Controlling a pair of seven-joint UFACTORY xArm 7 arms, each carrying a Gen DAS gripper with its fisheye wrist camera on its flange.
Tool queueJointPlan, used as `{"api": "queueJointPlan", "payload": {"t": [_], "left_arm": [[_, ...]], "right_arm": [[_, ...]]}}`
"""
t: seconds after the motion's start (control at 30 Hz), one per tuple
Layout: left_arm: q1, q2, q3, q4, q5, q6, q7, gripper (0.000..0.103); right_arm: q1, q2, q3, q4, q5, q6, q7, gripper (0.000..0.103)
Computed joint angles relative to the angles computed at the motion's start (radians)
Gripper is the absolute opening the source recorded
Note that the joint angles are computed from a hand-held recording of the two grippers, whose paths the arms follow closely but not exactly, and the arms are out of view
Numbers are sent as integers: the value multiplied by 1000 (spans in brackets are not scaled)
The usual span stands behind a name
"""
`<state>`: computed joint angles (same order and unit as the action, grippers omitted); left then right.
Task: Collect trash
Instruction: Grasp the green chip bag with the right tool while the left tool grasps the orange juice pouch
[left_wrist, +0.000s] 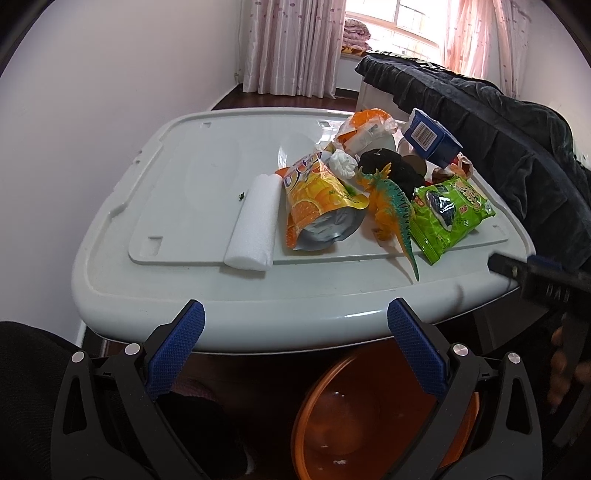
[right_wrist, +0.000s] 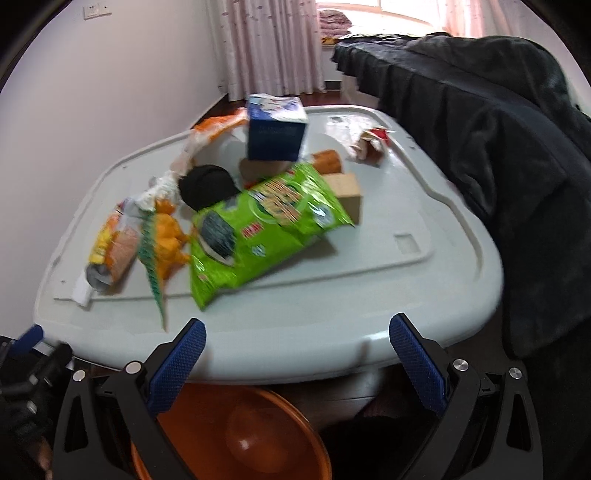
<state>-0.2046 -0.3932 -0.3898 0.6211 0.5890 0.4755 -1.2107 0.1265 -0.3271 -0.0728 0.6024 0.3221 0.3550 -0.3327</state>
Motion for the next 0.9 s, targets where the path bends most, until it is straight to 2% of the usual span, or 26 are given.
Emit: {"api": "queueJointPlan", "payload": {"t": [0.13, 0.23, 0.3, 0.33, 0.4, 0.47, 0.7, 0.77, 0.8, 0.83, 0.9], "left_arm": [[-11, 3, -3, 5, 1, 10, 13, 97], [-19, 4, -5, 8, 3, 23, 24, 97], [-19, 5, -14, 12, 15, 35, 21, 97], [-19, 5, -17, 14, 21, 41, 19, 97], [-24, 6, -18, 14, 28, 45, 17, 97], [-34, 7, -9, 11, 23, 38, 25, 97], [-42, -7, 11, -10, -16, 13, 40, 97], [-38, -10, 12, -15, -27, 8, 41, 97], [-36, -12, 13, -17, -33, 7, 40, 97], [-35, -14, 13, -19, -38, 6, 42, 97], [-34, -19, 16, -27, -53, 2, 43, 97]], "right_arm": [[24, 75, -11, 99, 56, 51, -18, 98], [12, 156, -6, 190, 106, 107, -21, 98], [-3, 208, -7, 258, 187, 201, -29, 98], [-12, 235, -15, 291, 273, 260, -37, 98], [-38, 271, -12, 324, 398, 318, -24, 98], [-59, 295, 15, 338, 425, 304, 5, 98], [-66, 392, 107, 405, 361, 162, 87, 98], [-57, 407, 126, 408, 333, 108, 125, 92], [-53, 416, 131, 411, 309, 89, 146, 80], [-27, 418, 117, 409, 245, 66, 197, 76], [-36, 409, 144, 389, 215, 30, 227, 71]]}}
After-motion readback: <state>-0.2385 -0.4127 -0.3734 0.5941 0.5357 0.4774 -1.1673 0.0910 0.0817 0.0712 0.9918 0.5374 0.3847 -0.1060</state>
